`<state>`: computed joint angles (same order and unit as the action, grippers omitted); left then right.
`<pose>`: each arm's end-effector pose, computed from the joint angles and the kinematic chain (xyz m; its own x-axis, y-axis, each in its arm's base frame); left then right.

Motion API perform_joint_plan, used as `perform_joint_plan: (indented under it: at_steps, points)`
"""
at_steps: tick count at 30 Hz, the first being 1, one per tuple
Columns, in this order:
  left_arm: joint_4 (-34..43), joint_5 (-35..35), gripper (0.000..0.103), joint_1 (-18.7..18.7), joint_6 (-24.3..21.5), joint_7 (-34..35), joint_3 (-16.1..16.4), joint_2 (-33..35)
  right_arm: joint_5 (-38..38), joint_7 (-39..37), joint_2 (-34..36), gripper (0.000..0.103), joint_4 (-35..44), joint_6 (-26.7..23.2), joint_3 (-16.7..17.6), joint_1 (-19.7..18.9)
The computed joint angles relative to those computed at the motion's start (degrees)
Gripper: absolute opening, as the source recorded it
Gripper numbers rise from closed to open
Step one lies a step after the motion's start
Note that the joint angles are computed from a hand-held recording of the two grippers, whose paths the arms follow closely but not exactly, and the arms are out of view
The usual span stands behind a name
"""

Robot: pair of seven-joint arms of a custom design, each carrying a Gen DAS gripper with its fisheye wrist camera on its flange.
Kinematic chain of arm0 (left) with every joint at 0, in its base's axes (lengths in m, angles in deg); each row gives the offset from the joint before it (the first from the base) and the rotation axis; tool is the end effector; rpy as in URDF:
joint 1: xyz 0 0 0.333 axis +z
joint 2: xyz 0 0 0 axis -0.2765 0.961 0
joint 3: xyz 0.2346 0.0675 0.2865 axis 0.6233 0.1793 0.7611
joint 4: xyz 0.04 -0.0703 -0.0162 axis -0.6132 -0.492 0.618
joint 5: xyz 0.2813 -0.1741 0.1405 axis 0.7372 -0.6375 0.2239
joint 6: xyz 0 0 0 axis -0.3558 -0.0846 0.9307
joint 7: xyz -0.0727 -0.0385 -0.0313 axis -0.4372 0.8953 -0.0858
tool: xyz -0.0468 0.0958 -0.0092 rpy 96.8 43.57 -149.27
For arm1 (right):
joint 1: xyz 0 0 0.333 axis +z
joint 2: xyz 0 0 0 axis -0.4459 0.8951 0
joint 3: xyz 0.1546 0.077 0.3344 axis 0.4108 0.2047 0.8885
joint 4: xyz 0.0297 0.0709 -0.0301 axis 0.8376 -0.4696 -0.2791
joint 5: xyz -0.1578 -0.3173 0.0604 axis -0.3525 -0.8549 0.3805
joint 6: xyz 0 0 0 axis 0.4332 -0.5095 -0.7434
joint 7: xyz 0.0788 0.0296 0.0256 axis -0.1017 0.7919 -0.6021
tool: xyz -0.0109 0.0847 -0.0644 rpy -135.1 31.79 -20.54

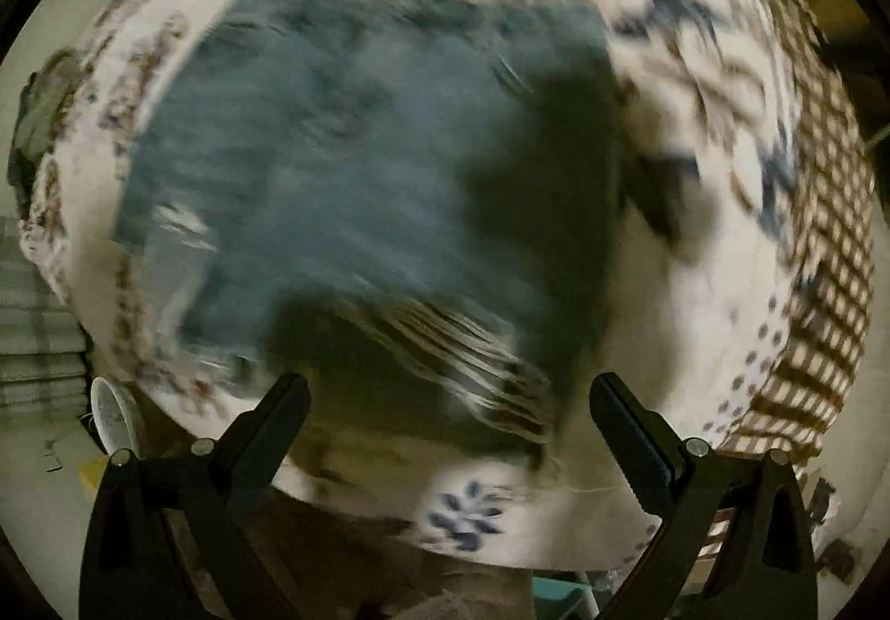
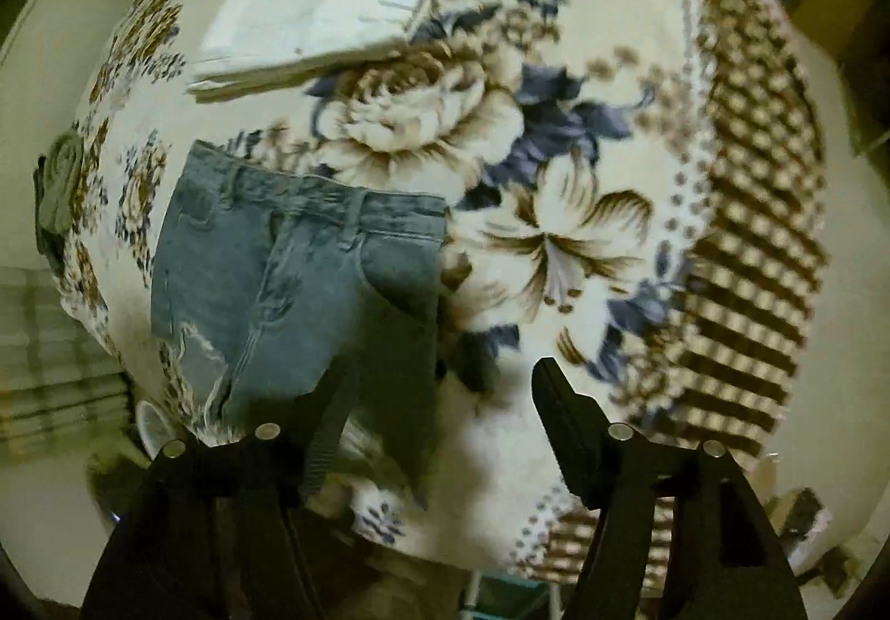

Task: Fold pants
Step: 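Lower both tools to the denim shorts and grasp the leg hems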

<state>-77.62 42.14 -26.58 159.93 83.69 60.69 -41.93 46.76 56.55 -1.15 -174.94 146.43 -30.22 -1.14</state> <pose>0.4333 -0.1752 0.4158 0.0159 -0.9952 -0.0962 -0.9982 -0.0103 -0.0588 0.5865 0.3667 0.4830 -0.0400 -0.9711 -0.2354 -0.9985 0.0297 0.0469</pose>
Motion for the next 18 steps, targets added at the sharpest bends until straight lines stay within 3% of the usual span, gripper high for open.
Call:
perform_joint_plan:
  at_steps: [4, 7, 8, 9, 10, 11, 12, 13, 15, 16, 18]
  points:
    - [-0.13, 1.76, 0.103, -1.94, 1.2, -3.95, -1.14, 5.07, 4.25, -5.05, 5.42, 0.072, 0.69, 5.31, 1.31, -2.08]
    - [-0.12, 1.48, 0.095, -2.48, 1.69, -4.87, -0.72, 7.48, 5.56, -6.81, 11.14, 0.072, 6.05, 4.32, 1.94, -2.4]
    - [-0.42, 0.82, 0.078, -2.34, 2.54, -4.46, -0.52, 7.78, 5.81, -6.93, 12.67, 0.072, 7.87, 3.5, 2.08, -2.27]
    - [-1.01, -1.55, 0.055, -1.8, 3.98, -2.62, -0.47, 7.79, 6.27, -7.21, 14.79, 0.072, 10.31, 2.52, 2.35, -2.27]
    - [-1.73, -4.98, 0.042, -1.11, 5.55, 0.07, -0.59, 7.6, 6.56, -7.29, 16.89, 0.072, 12.94, 1.14, 2.55, -2.15]
    - [-2.48, -8.35, 0.021, -0.44, 7.02, 2.74, -0.66, 7.12, 6.36, -6.87, 18.57, 0.072, 15.33, -0.53, 2.39, -1.74]
    - [-3.19, -9.78, 0.01, -0.15, 8.37, 4.04, -0.51, 6.33, 6.47, -6.47, 20.28, 0.072, 17.44, -1.59, 2.35, -1.47]
    - [-3.76, -10.93, 0.005, 0.07, 9.3, 5.17, -0.36, 5.59, 7.03, -5.98, 21.55, 0.072, 18.83, -2.17, 2.46, -1.39]
    - [-4.93, -13.51, 0.002, 0.87, 10.19, 7.69, 0.27, 2.92, 8.11, -5.82, 22.32, 0.056, 19.04, -0.46, 2.7, -1.14]
    - [-5.38, -14.24, 0.002, 1.25, 10.39, 8.42, 0.7, 1.54, 6.78, -4.91, 22.83, 0.03, 20.45, -1.02, 1.88, -0.06]
    - [-5.84, -17.33, 0.002, 2.35, 10.19, 11.62, 2.01, -1.54, 4.77, -3.11, 22.82, 0.023, 21.91, -1.46, 0.84, 1.63]
